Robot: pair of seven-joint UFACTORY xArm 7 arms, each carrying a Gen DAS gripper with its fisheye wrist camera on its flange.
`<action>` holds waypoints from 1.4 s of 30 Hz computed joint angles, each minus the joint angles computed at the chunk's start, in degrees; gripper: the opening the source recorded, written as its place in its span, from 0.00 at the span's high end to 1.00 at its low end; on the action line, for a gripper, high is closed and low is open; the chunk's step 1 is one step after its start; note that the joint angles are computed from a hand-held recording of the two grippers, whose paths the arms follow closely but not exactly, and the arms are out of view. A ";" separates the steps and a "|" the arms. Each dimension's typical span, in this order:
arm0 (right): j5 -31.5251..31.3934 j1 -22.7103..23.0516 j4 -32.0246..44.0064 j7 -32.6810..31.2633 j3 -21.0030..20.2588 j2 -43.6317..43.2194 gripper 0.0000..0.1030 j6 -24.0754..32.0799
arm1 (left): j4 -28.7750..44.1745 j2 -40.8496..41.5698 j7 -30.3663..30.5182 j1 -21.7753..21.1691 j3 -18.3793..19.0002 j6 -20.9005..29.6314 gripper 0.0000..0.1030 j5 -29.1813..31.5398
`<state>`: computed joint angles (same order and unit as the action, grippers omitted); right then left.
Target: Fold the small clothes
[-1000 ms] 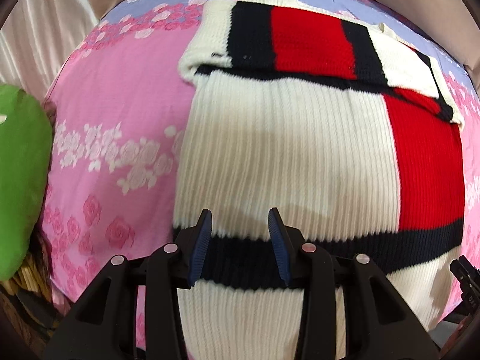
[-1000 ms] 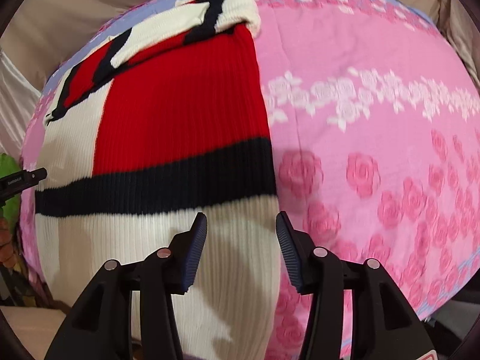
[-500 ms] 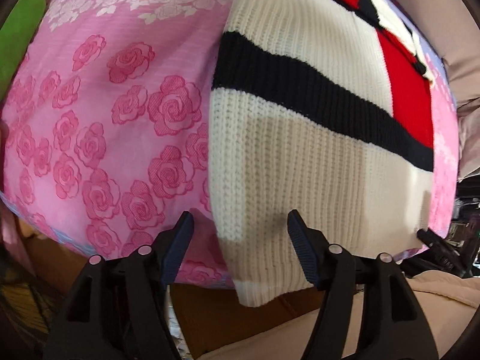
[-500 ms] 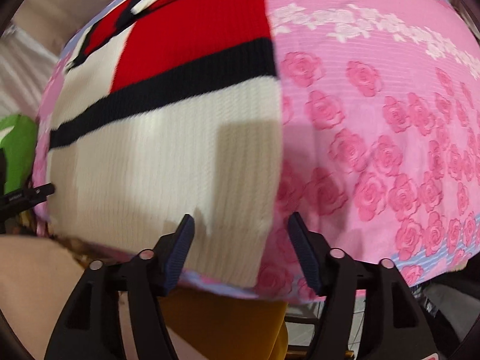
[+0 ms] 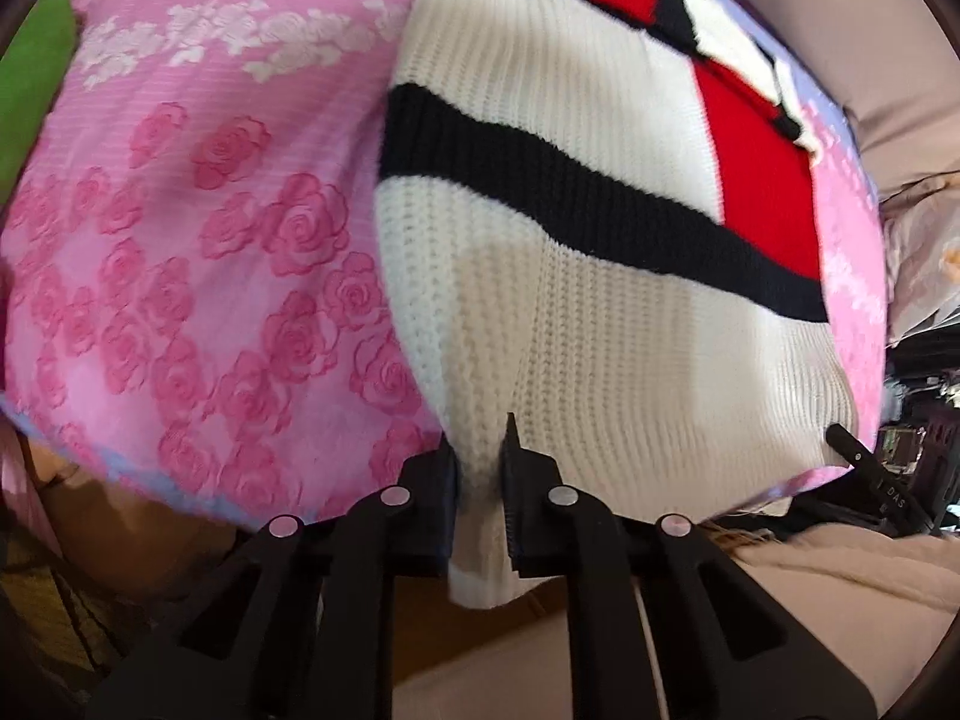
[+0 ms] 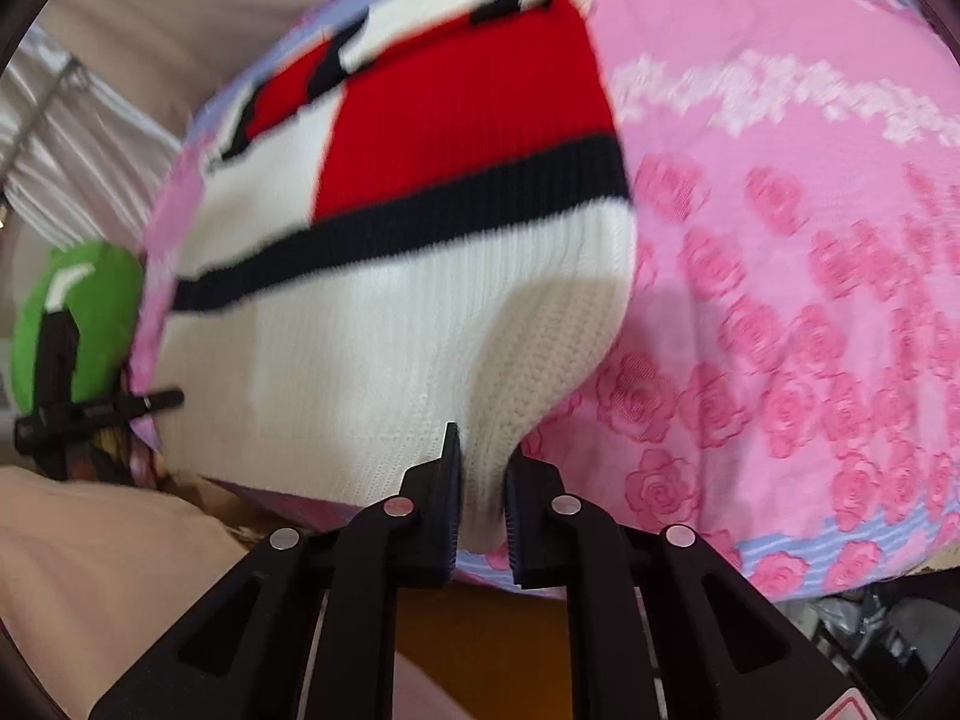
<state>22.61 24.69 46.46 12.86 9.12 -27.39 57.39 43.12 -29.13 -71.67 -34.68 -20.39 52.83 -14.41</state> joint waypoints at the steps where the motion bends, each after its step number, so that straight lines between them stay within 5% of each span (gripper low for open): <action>1: -0.24 -0.11 -0.07 0.21 -0.05 -1.21 0.90 0.20 | 0.49 -0.77 0.01 -0.45 0.06 0.83 0.89 -0.36; 9: -0.63 0.05 2.76 -1.89 -2.49 -6.95 0.93 15.80 | 6.45 -3.50 4.73 -2.66 1.00 7.37 0.89 -4.36; 12: 0.01 -0.71 8.25 -4.14 -3.00 -5.49 0.93 19.56 | 10.13 -3.78 4.95 0.86 1.16 8.96 0.89 -0.87; 15: 0.65 -2.70 15.09 -7.03 -3.10 -0.21 0.94 12.95 | 12.07 -2.98 9.47 7.08 2.63 7.09 0.89 6.83; 20: 3.37 -5.41 26.83 -13.09 -3.73 18.20 0.95 -9.02 | 19.33 11.38 13.93 16.71 2.90 -1.94 0.86 20.95; 23: -1.44 -7.42 36.97 -8.55 -1.90 33.17 0.94 -16.10 | 24.95 22.08 7.91 19.36 2.20 -1.88 0.74 34.03; 24: -5.10 -5.81 40.48 -4.55 -3.47 38.12 0.91 -17.46 | 25.54 24.38 3.56 20.21 2.05 -1.60 0.52 37.92; 25: -8.59 -6.57 42.59 -0.78 -2.64 40.66 0.88 -17.55 | 25.76 25.89 0.70 19.56 3.40 -0.81 0.43 39.41; 28: -17.72 -4.60 46.86 12.00 -4.38 45.66 0.80 -16.37 | 21.98 23.44 -3.44 18.24 6.05 -1.77 0.41 39.55; 30: -16.61 -5.93 42.54 12.60 -3.09 42.86 0.52 -18.68 | 18.00 19.85 -5.04 17.69 6.99 -5.96 0.29 38.65; 33: -19.00 -6.03 35.60 11.74 -2.07 37.78 0.37 -21.36 | 17.12 18.98 -6.31 17.27 5.97 -6.64 0.20 39.28; 39: -21.16 -5.70 36.67 11.29 -1.18 41.45 0.37 -17.88 | 23.64 29.31 1.31 15.37 7.82 -9.54 0.21 35.78; 41: -22.47 -4.79 37.68 12.26 -1.29 42.91 0.37 -18.05 | 26.26 32.50 3.73 14.36 8.61 -8.70 0.37 34.56; 42: -22.59 -4.60 38.13 12.24 -1.22 43.32 0.39 -17.82 | 26.88 33.79 6.23 14.21 9.08 -9.06 0.58 31.88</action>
<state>0.02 20.09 84.59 25.10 7.91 15.93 39.57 69.99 4.66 -65.44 -20.47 -11.31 43.76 17.47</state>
